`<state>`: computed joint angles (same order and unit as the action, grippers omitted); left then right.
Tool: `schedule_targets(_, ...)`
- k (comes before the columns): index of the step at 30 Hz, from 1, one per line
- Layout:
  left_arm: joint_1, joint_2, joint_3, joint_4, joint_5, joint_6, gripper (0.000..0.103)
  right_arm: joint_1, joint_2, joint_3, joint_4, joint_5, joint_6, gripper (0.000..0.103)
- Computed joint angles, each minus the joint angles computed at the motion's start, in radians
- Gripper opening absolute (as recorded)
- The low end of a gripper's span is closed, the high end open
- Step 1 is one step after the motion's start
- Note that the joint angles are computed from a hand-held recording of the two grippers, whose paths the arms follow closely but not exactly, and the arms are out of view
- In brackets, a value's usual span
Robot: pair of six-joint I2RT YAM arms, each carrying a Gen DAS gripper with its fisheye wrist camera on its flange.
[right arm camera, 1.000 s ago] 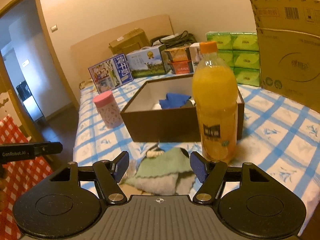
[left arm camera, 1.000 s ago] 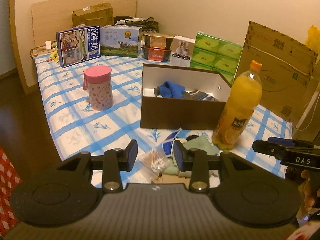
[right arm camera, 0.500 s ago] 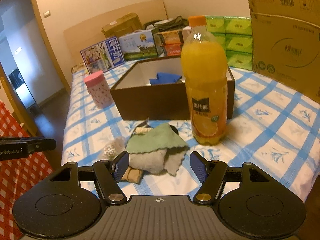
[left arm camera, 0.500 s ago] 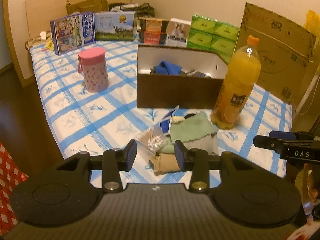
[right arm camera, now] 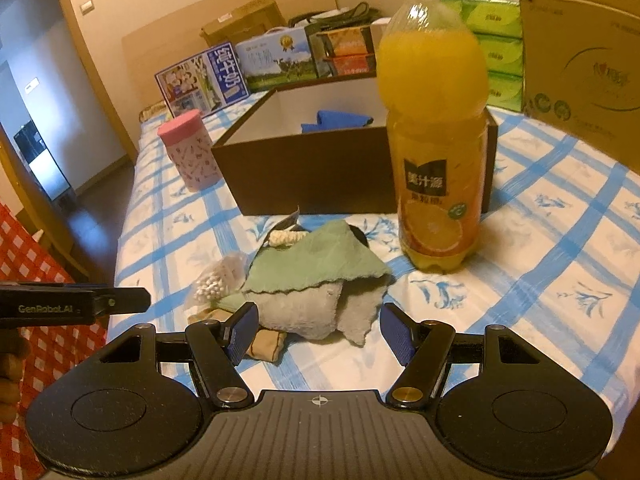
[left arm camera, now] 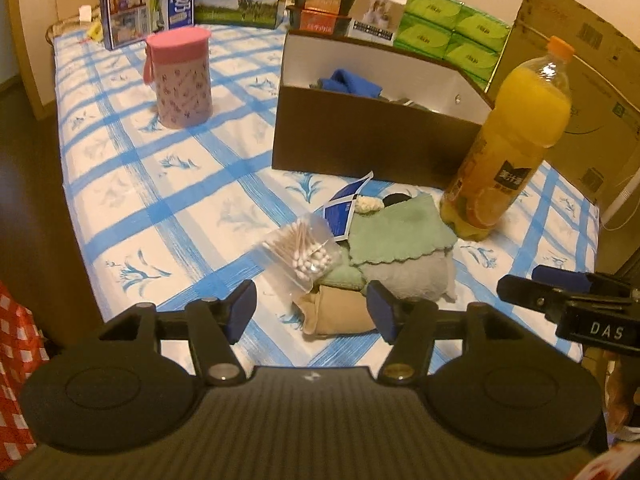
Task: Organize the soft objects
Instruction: 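Move both tools back from the box toward the remaining soft items, then grasp the cotton-swab bag with the left tool while the right tool grasps a blue packet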
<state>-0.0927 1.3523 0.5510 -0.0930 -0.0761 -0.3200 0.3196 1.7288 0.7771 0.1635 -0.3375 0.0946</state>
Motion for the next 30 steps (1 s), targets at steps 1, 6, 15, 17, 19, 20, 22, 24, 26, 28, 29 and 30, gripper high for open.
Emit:
schedule_targets(1, 0.007, 0.022, 0.006, 0.012, 0.007, 0.002, 0.058, 0.004, 0.016, 0.013, -0.001, 0.001, 0.002, 0.067)
schedule_targets(6, 0.048, 0.154, 0.06, 0.066, 0.051, 0.002, 0.058, 0.026, 0.107, 0.084, 0.01, 0.005, 0.014, 0.067)
schedule_targets(15, 0.085, 0.368, 0.174, 0.126, 0.112, -0.021, 0.059, 0.038, 0.225, 0.202, -0.001, 0.011, 0.028, 0.067)
schedule_targets(17, 0.09, 0.407, 0.198, 0.131, 0.119, -0.029, 0.059, 0.04, 0.242, 0.219, -0.003, 0.015, 0.029, 0.067)
schedule_targets(19, 0.098, 0.447, 0.225, 0.132, 0.128, -0.041, 0.059, 0.041, 0.258, 0.234, -0.004, 0.017, 0.032, 0.067)
schedule_targets(20, 0.102, 0.465, 0.239, 0.132, 0.129, -0.051, 0.059, 0.042, 0.265, 0.241, -0.004, 0.017, 0.035, 0.067)
schedule_targets(22, 0.11, 0.496, 0.262, 0.133, 0.132, -0.067, 0.059, 0.044, 0.28, 0.255, -0.002, 0.018, 0.037, 0.067)
schedule_targets(24, 0.119, 0.522, 0.28, 0.137, 0.139, -0.083, 0.059, 0.047, 0.298, 0.276, -0.003, 0.019, 0.037, 0.067)
schedule_targets(26, 0.125, 0.549, 0.3, 0.138, 0.142, -0.097, 0.059, 0.051, 0.312, 0.292, 0.0, 0.019, 0.039, 0.067)
schedule_targets(28, 0.129, 0.572, 0.315, 0.144, 0.148, -0.112, 0.059, 0.056, 0.322, 0.304, 0.007, 0.017, 0.043, 0.067)
schedule_targets(29, 0.13, 0.581, 0.322, 0.146, 0.15, -0.118, 0.059, 0.058, 0.327, 0.309, 0.014, 0.015, 0.044, 0.067)
schedule_targets(30, 0.129, 0.589, 0.327, 0.15, 0.148, -0.123, 0.058, 0.06, 0.331, 0.314, 0.019, 0.014, 0.044, 0.067)
